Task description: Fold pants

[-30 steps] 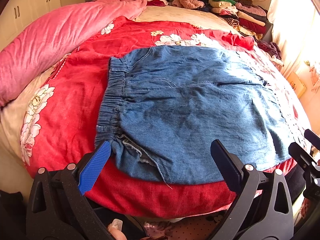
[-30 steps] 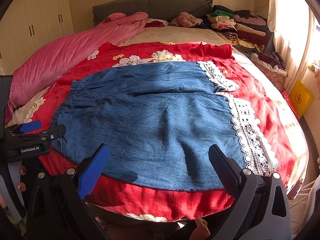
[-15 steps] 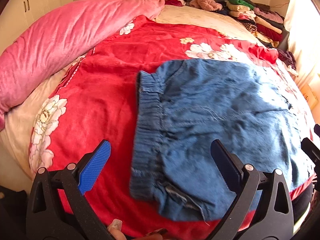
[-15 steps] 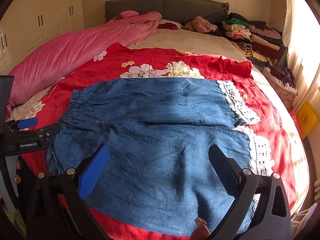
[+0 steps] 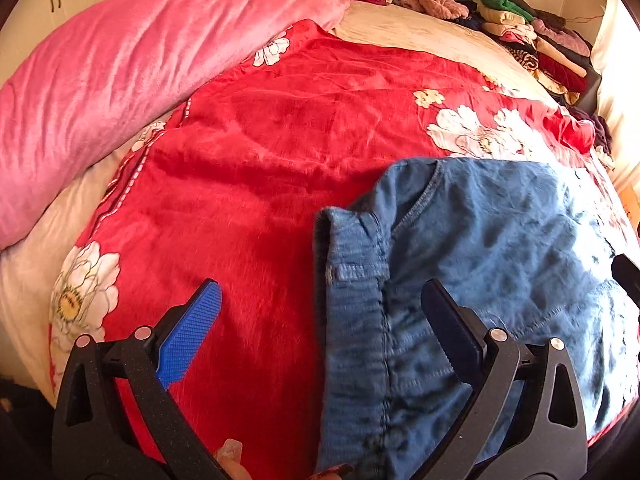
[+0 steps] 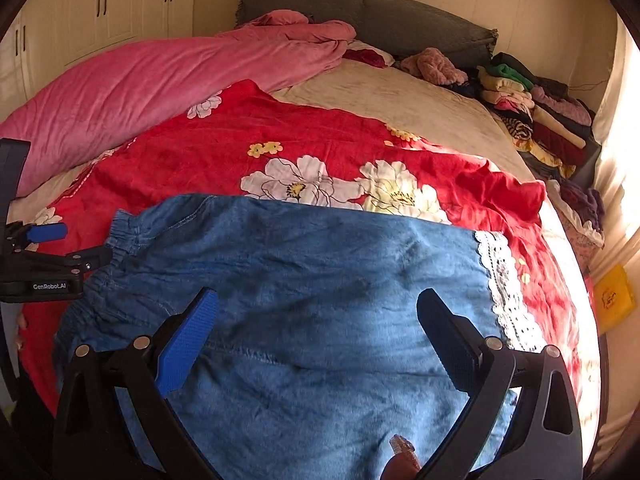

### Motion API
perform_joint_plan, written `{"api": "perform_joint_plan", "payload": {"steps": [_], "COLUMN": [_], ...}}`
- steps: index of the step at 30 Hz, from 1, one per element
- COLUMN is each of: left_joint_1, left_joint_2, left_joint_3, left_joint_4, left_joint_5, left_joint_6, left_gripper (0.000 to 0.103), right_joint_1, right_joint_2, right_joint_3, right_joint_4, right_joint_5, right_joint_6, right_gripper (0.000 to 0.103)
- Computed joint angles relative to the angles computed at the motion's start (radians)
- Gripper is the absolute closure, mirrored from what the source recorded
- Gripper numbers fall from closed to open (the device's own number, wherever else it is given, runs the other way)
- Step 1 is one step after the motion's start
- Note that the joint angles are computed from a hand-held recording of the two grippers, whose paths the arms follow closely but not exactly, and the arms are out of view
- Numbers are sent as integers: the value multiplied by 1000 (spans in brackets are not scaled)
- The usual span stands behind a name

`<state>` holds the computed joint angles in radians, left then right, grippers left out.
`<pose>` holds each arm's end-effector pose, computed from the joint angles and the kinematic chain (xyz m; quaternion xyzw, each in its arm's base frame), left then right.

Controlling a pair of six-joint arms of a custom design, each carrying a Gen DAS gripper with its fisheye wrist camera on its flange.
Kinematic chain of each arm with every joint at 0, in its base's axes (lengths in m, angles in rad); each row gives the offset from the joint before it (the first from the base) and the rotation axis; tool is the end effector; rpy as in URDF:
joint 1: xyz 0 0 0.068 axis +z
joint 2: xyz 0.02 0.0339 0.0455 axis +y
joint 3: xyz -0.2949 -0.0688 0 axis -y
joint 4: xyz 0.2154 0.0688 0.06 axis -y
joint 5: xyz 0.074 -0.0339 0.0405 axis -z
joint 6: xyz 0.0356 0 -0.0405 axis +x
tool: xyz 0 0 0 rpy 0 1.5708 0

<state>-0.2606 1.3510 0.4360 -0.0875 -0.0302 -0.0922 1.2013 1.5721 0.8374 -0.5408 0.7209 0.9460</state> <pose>0.1873 -0.0488 0.1748 0.0765 0.9567 -0.0349 0.2785 0.1121 0.2244 0.2121 -0.0664 0.9246 -0.0454 0.3723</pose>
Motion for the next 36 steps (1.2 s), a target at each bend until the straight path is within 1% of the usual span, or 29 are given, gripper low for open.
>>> {"api": "perform_joint_plan", "payload": {"steps": [2, 4, 6, 7, 9, 13, 14, 15, 17, 20, 23, 27, 30, 31, 32, 35, 36], "left_joint_1": [13, 26, 40, 58, 80, 64, 61, 59, 56, 51, 45, 45, 45, 45, 44, 30, 26], "left_joint_2": [54, 117, 175, 205, 243, 292, 301, 307, 320, 314, 263, 157, 83, 62, 47, 29, 27], "left_joint_3": [21, 47, 76, 92, 110, 125, 124, 116, 113, 97, 66, 35, 24, 19, 14, 5, 3], "left_joint_4": [23, 48, 63, 67, 83, 118, 127, 145, 166, 191, 205, 194, 170, 164, 158, 156, 156], "left_joint_5": [10, 20, 29, 55, 111, 115, 115, 117, 130, 142, 129, 133, 137, 139, 140, 126, 118], "left_joint_6": [9, 18, 22, 19, 30, 51, 51, 55, 68, 90, 111, 116, 115, 115, 114, 111, 110], "left_gripper": [9, 9, 9, 9, 9, 10, 19, 35, 51, 72, 75, 76, 76, 76, 76, 76, 76], "right_joint_1": [-67, -140, -197, -219, -254, -327, -344, -360, -379, -387, -394, -385, -380, -376, -374, -363, -355], "right_joint_2": [25, 50, 91, 108, 161, 233, 246, 259, 295, 338, 360, 385, 389, 390, 389, 390, 389], "right_joint_3": [5, 5, 24, 30, 70, 127, 134, 140, 170, 208, 229, 256, 255, 253, 247, 237, 232], "right_joint_4": [74, 156, 199, 222, 229, 275, 291, 307, 307, 307, 319, 320, 333, 343, 358, 383, 389], "right_joint_5": [-34, -94, -137, -152, -166, -262, -289, -312, -332, -337, -354, -360, -378, -384, -404, -471, -484], "right_joint_6": [-100, -191, -259, -291, -351, -455, -475, -492, -527, -583, -634, -727, -769, -779, -797, -824, -822], "right_gripper": [4, 4, 4, 4, 4, 4, 4, 4, 4, 4, 4, 4, 6, 13, 32, 69, 74]}}
